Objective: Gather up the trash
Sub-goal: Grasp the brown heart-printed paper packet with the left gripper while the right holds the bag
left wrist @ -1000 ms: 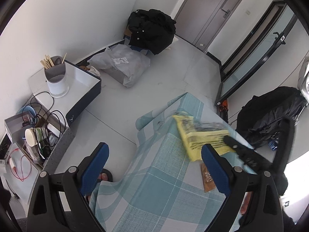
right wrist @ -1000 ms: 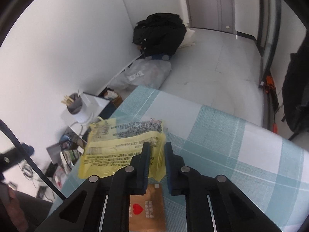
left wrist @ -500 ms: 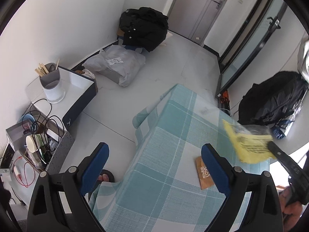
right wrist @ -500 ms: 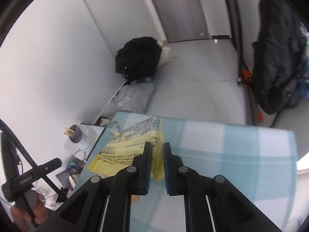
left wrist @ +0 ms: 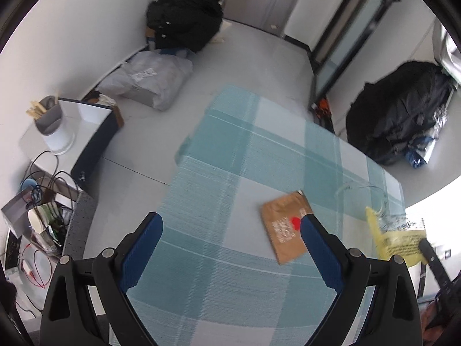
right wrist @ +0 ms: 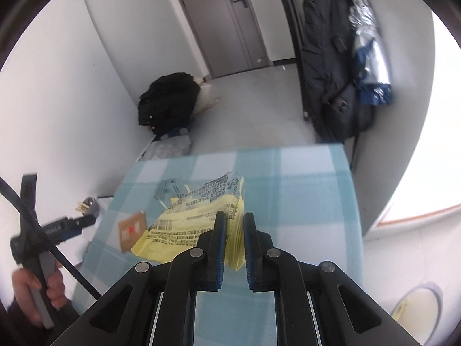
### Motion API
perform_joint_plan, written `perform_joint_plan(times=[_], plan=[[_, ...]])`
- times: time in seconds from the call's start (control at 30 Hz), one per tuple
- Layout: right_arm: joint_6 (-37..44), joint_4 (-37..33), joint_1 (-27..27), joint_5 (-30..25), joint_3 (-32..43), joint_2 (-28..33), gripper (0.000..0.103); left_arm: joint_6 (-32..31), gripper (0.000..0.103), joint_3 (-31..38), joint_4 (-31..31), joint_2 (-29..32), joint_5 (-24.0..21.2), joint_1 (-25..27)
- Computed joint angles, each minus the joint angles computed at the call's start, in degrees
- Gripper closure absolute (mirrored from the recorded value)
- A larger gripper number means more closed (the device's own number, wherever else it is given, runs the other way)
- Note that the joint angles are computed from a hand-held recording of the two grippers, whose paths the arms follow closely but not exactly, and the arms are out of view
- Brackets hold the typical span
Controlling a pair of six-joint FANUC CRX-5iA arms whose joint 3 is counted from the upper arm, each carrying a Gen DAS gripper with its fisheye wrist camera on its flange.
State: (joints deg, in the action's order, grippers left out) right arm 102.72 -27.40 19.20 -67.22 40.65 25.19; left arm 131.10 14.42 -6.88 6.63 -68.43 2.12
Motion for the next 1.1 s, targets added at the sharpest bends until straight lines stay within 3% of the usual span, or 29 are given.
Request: perform_joint_plan(times=[0.17, 0.37, 0.73, 0.97, 1.1], plan=[[2.7, -1.9, -1.5, 0.8, -3.4, -1.8, 0.092, -3.5, 0.008, 4.4, 1.9, 4.2, -3.3, -1.2], [3.3, -3.0, -2.7, 2.4, -4.7, -2.4, 0.092, -1.3, 0.008, 10.3, 0.6, 9.0, -8.7, -3.0], [0.1, -6.8, -5.5, -0.2, -1.8, -0.6, 0.092, -1.6, 0.008, 25.9, -6.2, 19.5, -24.4, -6.7], [-1.5, -7.5, -6.7, -1.5, -0.5, -0.1, 0.092, 0.8, 0.010, 28.3, -4.8, 21.4, -26.5, -5.9], [-1.4, -9.1, -7.6, -2.4, -0.1, 0.0, 0.092, 3.6, 0.026, 28.9, -6.1, 21.2, -26.9, -6.5]])
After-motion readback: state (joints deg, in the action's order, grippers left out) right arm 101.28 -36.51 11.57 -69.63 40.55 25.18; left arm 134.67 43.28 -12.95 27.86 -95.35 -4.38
